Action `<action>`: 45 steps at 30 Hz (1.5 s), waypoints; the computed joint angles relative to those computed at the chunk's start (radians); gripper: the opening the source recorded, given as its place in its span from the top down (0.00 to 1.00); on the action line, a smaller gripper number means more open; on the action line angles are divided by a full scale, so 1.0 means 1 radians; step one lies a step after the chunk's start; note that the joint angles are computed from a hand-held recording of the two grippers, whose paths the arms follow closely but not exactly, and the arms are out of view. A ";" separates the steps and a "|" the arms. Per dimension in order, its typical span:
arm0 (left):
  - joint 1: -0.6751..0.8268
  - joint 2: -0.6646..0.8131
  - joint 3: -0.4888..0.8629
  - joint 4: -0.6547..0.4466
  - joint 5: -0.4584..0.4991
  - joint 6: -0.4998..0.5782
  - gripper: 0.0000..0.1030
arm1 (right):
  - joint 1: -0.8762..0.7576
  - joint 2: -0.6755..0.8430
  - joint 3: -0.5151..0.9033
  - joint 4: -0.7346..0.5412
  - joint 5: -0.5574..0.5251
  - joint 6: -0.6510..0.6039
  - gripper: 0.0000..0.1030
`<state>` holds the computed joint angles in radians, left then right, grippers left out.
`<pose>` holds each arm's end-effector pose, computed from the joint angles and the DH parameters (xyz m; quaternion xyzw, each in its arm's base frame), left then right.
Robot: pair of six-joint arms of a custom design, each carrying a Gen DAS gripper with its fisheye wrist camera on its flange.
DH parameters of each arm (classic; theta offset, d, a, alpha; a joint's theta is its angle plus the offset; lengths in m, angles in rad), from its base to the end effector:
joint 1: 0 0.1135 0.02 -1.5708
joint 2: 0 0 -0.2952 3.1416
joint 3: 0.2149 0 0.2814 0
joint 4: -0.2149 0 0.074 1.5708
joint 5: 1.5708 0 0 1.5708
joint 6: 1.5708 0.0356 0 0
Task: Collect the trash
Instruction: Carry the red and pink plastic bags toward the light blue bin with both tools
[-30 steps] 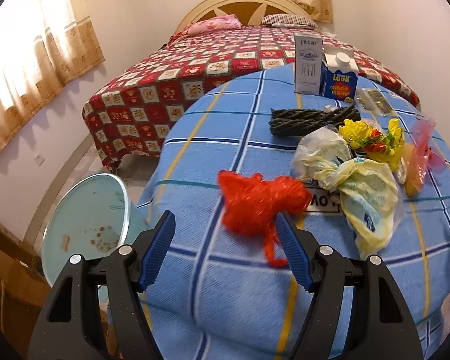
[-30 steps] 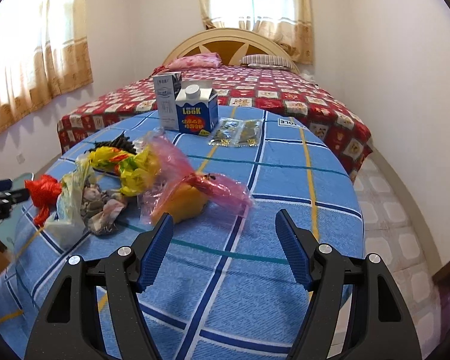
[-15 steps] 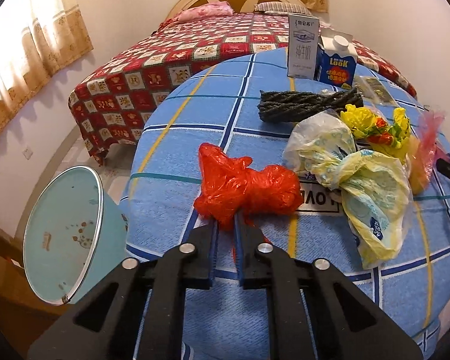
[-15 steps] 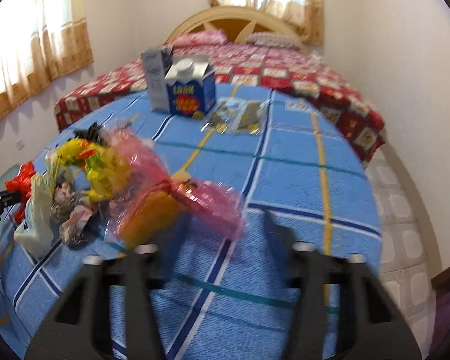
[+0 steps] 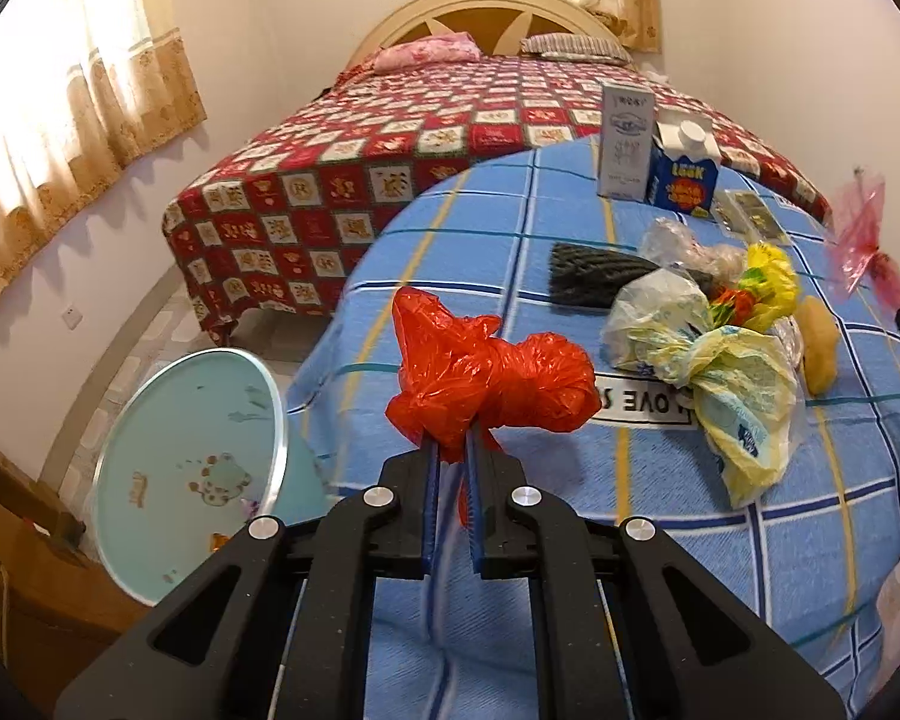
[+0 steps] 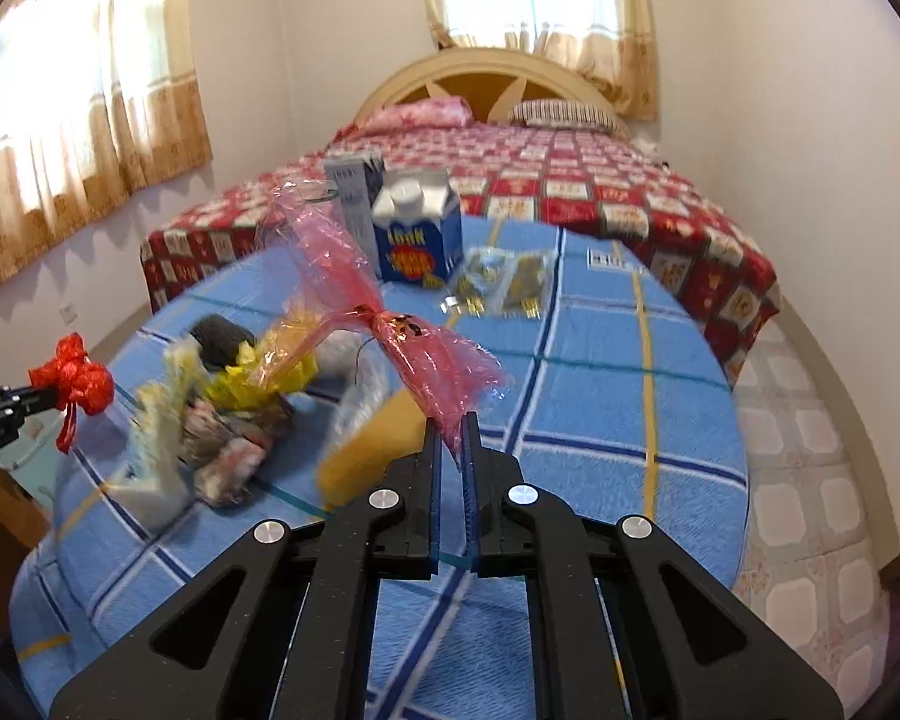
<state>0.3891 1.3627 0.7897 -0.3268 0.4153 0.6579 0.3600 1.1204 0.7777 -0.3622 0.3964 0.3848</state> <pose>0.2727 0.0963 0.2202 0.1911 0.9065 -0.0075 0.3763 0.2407 0.0759 0.2742 0.0936 0.8889 -0.0168 0.4482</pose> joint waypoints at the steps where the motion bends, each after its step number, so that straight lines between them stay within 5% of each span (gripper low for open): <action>1: 0.015 -0.005 0.002 -0.002 0.004 0.007 0.93 | 0.011 -0.004 0.007 -0.002 0.007 0.000 0.93; 26: 0.321 0.183 0.178 0.028 0.037 0.091 0.93 | 0.293 0.460 0.426 0.049 0.028 -0.076 0.93; 45: 0.370 0.283 0.253 0.056 0.008 0.073 0.93 | 0.331 0.659 0.620 0.013 0.011 -0.115 0.93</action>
